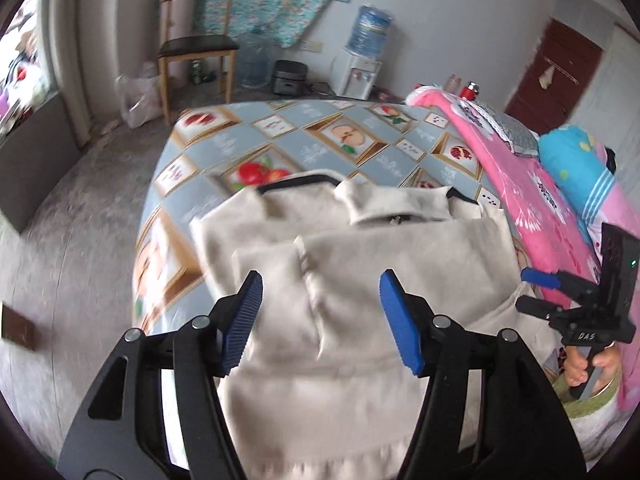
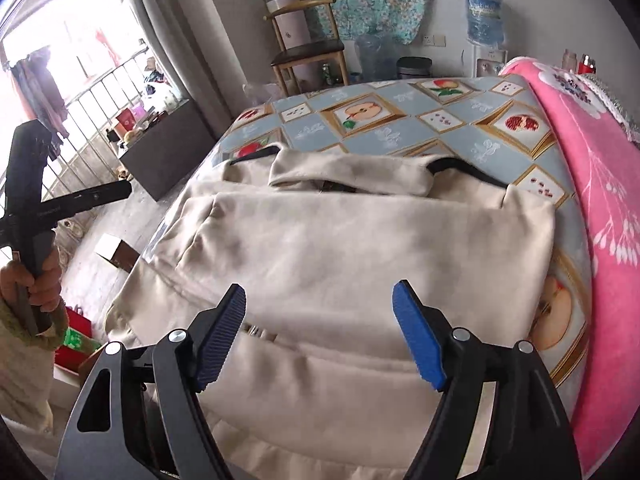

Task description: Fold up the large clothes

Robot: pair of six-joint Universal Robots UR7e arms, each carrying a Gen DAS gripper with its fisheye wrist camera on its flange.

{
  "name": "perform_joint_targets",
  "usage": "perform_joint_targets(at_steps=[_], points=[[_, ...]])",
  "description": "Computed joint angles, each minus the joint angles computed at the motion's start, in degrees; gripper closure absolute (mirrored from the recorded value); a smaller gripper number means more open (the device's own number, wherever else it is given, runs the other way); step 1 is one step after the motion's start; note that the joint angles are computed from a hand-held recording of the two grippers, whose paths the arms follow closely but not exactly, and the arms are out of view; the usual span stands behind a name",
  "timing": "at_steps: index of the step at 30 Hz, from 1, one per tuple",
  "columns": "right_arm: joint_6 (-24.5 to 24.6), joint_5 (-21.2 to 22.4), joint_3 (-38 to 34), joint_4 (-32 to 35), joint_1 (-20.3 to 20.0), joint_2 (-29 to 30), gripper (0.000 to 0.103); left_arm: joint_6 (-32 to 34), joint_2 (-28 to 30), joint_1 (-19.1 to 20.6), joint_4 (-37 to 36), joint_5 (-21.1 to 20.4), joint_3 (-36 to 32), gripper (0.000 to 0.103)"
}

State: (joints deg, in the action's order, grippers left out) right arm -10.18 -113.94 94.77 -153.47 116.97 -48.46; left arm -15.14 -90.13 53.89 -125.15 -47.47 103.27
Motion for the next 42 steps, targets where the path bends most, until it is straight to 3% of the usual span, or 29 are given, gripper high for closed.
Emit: perform_joint_targets(at_steps=[6, 9, 15, 22, 28, 36, 40, 42], points=[[6.4, 1.7, 5.5, 2.2, -0.3, 0.0, 0.029, -6.1, -11.6, -3.3, 4.3, 3.1, 11.1, 0.045], [8.1, 1.7, 7.3, 1.7, -0.2, 0.4, 0.029, -8.5, -14.2, -3.0, 7.1, 3.4, 14.5, 0.045], [7.1, -1.5, 7.8, 0.5, 1.1, 1.1, 0.029, -10.7, -15.2, -1.3, 10.1, 4.4, 16.7, 0.060], [6.5, -2.4, 7.4, 0.6, 1.3, 1.4, 0.029, -7.7, -15.1, 1.5, 8.2, 1.7, 16.4, 0.062], [3.8, -5.8, 6.5, 1.4, 2.4, 2.7, 0.029, -0.3, -13.7, 5.5, 2.5, -7.1, 14.7, 0.063], [3.7, -4.8, 6.5, 1.6, 2.0, 2.5, 0.029, 4.4, -8.8, 11.7, -0.7, -15.9, 10.1, 0.064], [3.5, -4.7, 6.6, 1.3, 2.0, 2.5, 0.029, 7.9, -8.3, 11.8, -2.6, -17.6, 9.8, 0.077], [3.4, -4.6, 6.6, 1.2, 1.9, 2.5, 0.029, 9.9, -8.7, 11.4, -3.9, -18.9, 10.2, 0.077]])
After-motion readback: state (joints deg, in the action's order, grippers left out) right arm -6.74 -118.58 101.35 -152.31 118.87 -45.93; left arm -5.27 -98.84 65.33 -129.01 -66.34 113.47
